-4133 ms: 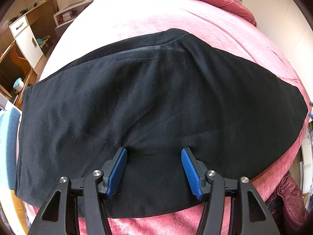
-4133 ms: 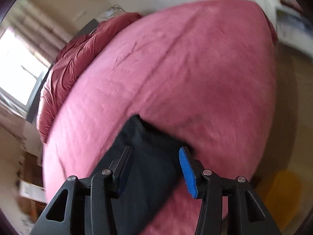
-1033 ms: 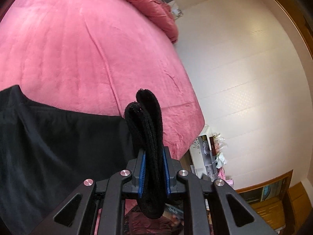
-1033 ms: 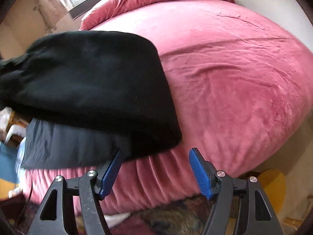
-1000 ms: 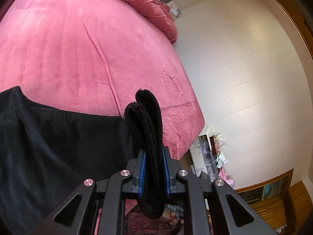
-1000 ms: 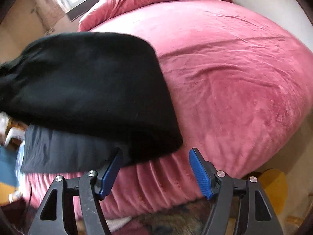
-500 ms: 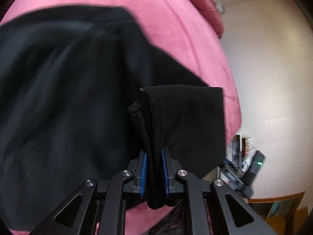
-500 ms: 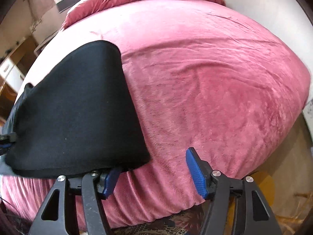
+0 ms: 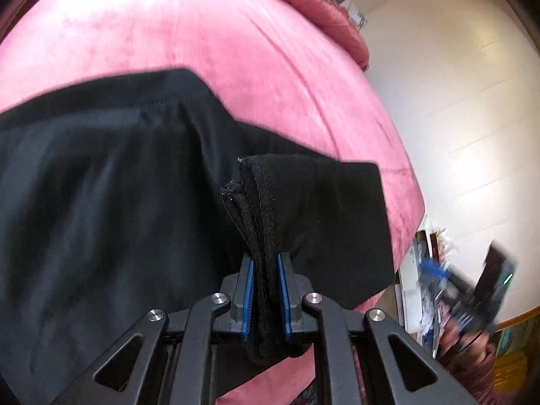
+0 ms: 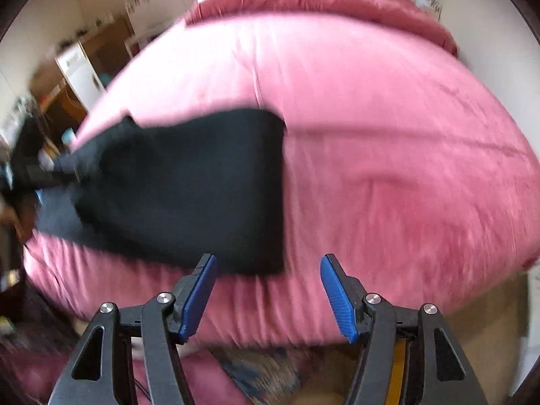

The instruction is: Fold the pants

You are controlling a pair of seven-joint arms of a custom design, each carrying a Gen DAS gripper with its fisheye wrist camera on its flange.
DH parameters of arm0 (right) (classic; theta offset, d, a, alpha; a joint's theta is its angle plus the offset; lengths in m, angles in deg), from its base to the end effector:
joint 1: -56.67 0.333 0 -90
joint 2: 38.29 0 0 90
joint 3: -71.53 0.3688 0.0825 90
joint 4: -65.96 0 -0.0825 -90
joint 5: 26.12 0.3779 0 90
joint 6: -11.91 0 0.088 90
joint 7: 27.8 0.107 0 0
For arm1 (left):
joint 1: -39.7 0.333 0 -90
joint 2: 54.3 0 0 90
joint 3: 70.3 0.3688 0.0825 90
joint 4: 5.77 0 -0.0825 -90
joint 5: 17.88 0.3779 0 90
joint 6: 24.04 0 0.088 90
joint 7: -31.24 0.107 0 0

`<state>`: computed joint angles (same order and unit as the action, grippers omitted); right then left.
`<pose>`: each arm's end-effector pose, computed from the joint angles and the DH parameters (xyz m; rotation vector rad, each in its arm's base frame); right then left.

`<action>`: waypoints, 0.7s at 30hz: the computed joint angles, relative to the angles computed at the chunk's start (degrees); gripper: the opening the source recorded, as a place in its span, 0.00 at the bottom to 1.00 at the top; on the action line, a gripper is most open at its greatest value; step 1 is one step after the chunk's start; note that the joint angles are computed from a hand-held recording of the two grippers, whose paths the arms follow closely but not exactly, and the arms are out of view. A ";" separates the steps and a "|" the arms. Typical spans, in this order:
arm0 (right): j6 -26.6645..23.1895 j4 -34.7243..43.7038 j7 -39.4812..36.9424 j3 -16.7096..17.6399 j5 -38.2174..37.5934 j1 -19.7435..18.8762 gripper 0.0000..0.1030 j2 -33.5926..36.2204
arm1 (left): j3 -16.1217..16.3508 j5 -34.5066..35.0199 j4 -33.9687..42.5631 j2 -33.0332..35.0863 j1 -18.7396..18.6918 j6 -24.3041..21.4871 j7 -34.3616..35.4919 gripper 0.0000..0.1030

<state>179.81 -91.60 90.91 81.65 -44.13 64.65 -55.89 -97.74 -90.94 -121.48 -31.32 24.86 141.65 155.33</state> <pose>0.3732 0.1439 0.4150 -2.0382 1.8226 -0.4904 0.5156 -0.3611 0.3433 1.8062 -1.9081 1.0116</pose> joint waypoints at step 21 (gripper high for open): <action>-1.80 21.92 23.86 -5.26 -28.31 8.15 0.65 26.30 | 19.60 41.09 -5.71 -2.95 -19.82 9.55 -40.52 0.30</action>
